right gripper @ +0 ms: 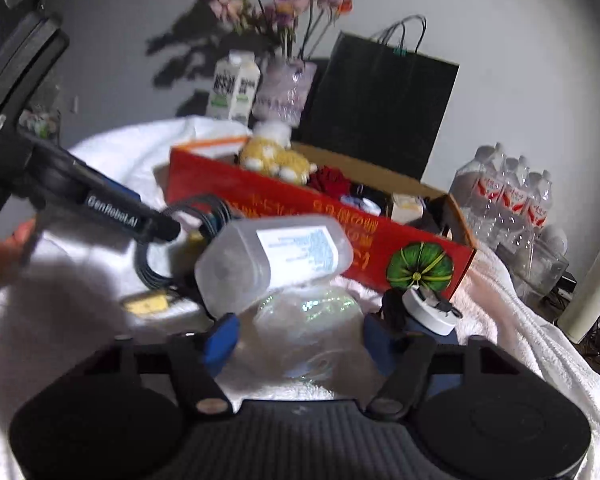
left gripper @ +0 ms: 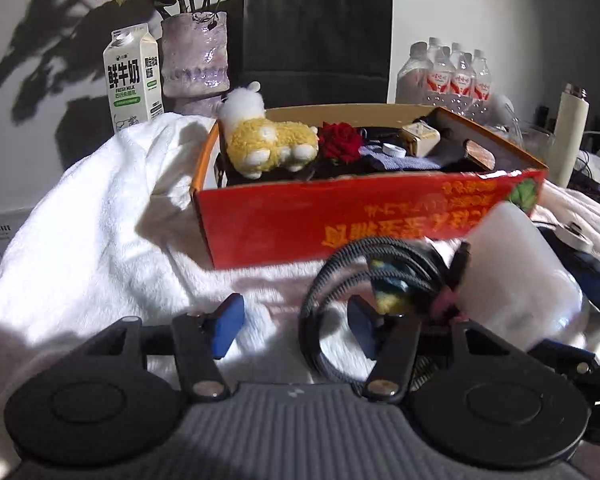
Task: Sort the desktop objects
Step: 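Grasp the braided cable with pink tie with the left tool while the right tool grasps the clear plastic bag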
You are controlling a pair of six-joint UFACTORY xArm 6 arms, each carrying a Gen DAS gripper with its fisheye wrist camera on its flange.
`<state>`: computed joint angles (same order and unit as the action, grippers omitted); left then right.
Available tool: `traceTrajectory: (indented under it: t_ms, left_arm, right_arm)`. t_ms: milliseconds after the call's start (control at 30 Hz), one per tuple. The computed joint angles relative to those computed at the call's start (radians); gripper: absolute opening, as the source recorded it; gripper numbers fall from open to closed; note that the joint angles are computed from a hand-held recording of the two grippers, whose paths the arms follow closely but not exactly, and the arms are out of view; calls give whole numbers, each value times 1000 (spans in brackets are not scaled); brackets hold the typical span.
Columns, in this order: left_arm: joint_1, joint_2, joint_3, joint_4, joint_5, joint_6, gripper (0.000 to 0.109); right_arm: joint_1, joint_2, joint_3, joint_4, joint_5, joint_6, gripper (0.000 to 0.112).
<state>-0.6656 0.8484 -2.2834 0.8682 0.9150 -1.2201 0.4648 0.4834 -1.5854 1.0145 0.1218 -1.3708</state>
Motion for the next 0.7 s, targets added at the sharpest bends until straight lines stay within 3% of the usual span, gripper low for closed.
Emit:
traceTrajectory:
  t_ms: [33, 100, 133, 200, 267, 433, 467, 567, 700]
  left_arm:
    - [12, 3, 1, -15, -28, 6, 54]
    - [31, 8, 0, -58, -78, 10, 43]
    - [41, 3, 16, -79, -122, 19, 23]
    - [36, 0, 25, -69, -136, 11, 21]
    - [4, 18, -19, -20, -62, 27, 18]
    - [-132, 108, -232, 194, 289, 8, 17]
    - [-159, 105, -233, 248, 328, -13, 17]
    - [-205, -22, -62, 325, 306, -122, 17]
    - [-234, -130, 68, 288, 284, -209, 17]
  right_arm:
    - [3, 7, 1, -45, -17, 43, 45]
    - [-1, 10, -5, -37, -6, 61, 42]
    - [-6, 7, -8, -22, 7, 65, 38]
    - [-15, -8, 0, 13, 20, 66, 36]
    - [-23, -32, 18, 80, 29, 31, 31]
    - [-29, -132, 97, 353, 16, -173, 23]
    - [-33, -151, 111, 382, 18, -189, 22]
    - [-49, -220, 163, 517, 50, -278, 22]
    - [-74, -323, 244, 660, 120, -399, 22]
